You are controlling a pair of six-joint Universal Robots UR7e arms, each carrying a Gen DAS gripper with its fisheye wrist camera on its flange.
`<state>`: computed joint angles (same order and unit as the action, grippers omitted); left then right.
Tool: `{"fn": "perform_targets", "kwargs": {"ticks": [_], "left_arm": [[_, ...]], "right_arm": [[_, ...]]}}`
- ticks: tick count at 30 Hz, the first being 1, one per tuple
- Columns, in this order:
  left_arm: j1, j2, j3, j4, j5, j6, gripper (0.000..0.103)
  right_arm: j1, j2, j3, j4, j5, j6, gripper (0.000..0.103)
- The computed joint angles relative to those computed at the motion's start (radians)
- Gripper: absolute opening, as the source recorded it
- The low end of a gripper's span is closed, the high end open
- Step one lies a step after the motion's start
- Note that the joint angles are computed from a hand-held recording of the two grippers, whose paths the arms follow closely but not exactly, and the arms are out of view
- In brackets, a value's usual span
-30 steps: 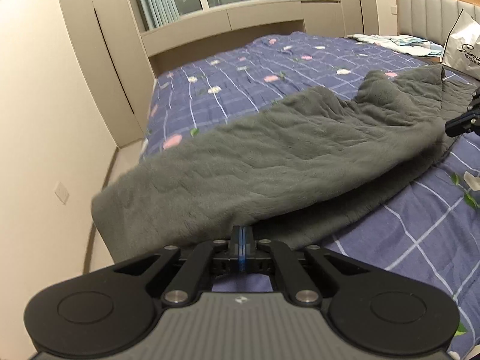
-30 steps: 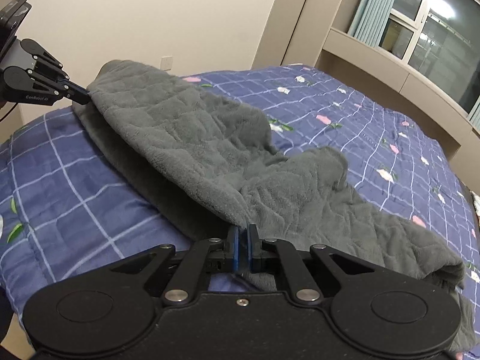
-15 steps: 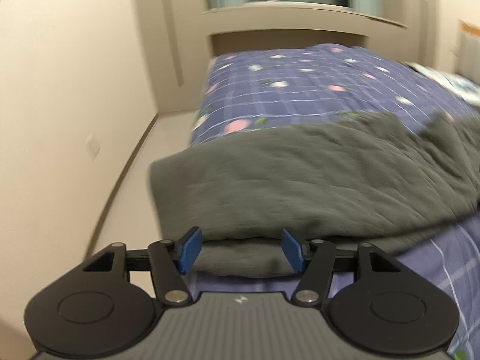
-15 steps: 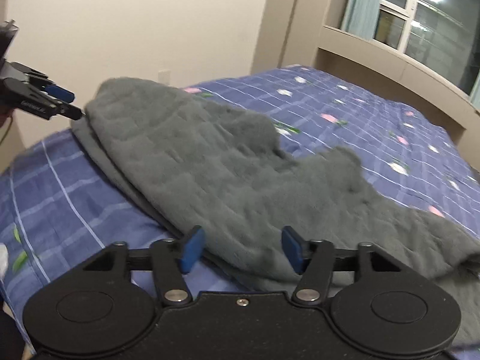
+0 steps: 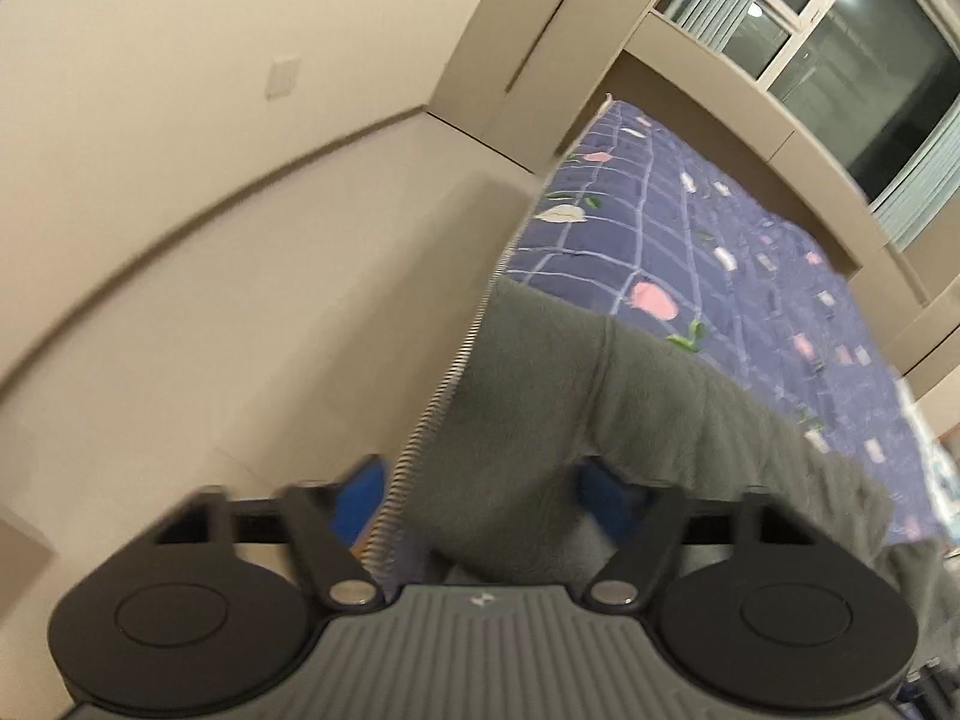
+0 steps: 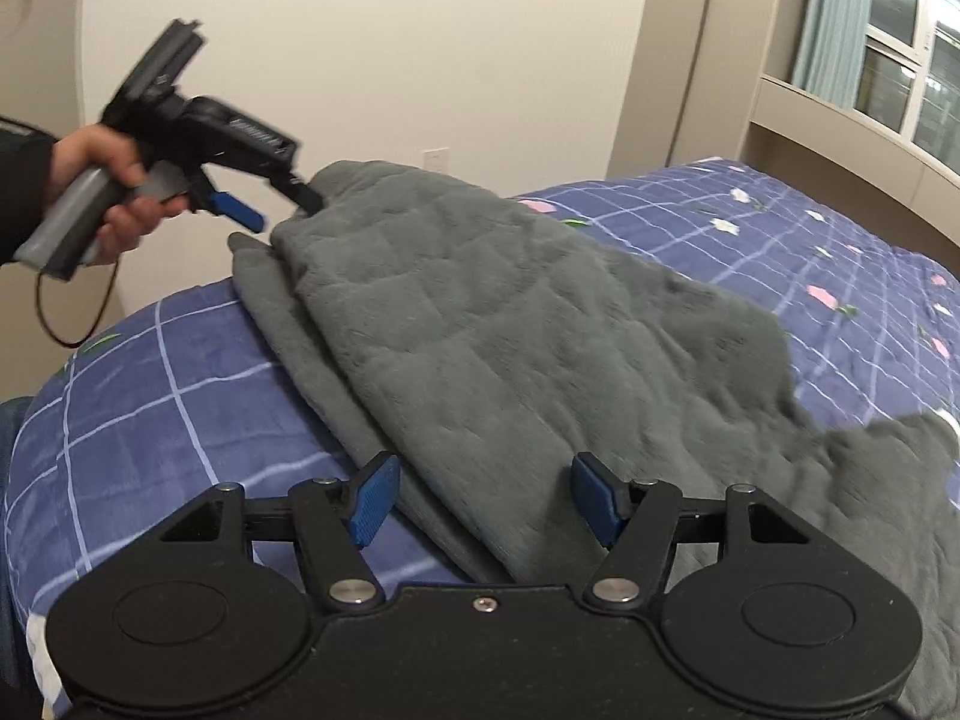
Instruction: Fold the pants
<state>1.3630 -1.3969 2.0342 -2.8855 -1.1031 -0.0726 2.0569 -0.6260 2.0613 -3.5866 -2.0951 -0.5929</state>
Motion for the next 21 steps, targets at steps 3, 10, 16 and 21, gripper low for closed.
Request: {"fn": "perform_targets", "kwargs": {"ticks": [3,10,16,21], "left_arm": [[0.005,0.011,-0.020,0.016,-0.052,0.024,0.003],[-0.046,0.000,-0.019,0.060,0.042,0.026,0.000],[-0.091,-0.073,-0.017,0.156,0.089,-0.043,0.000],[-0.135,-0.140,0.000,0.163,0.089,-0.021,0.000]], "right_arm": [[0.002,0.018,-0.019,0.010,0.005,-0.018,0.065],[0.016,0.042,-0.038,0.005,-0.021,-0.072,0.040],[0.021,0.036,-0.045,0.000,-0.007,-0.085,0.005],[0.032,-0.005,-0.016,-0.021,0.025,-0.063,0.004]]}}
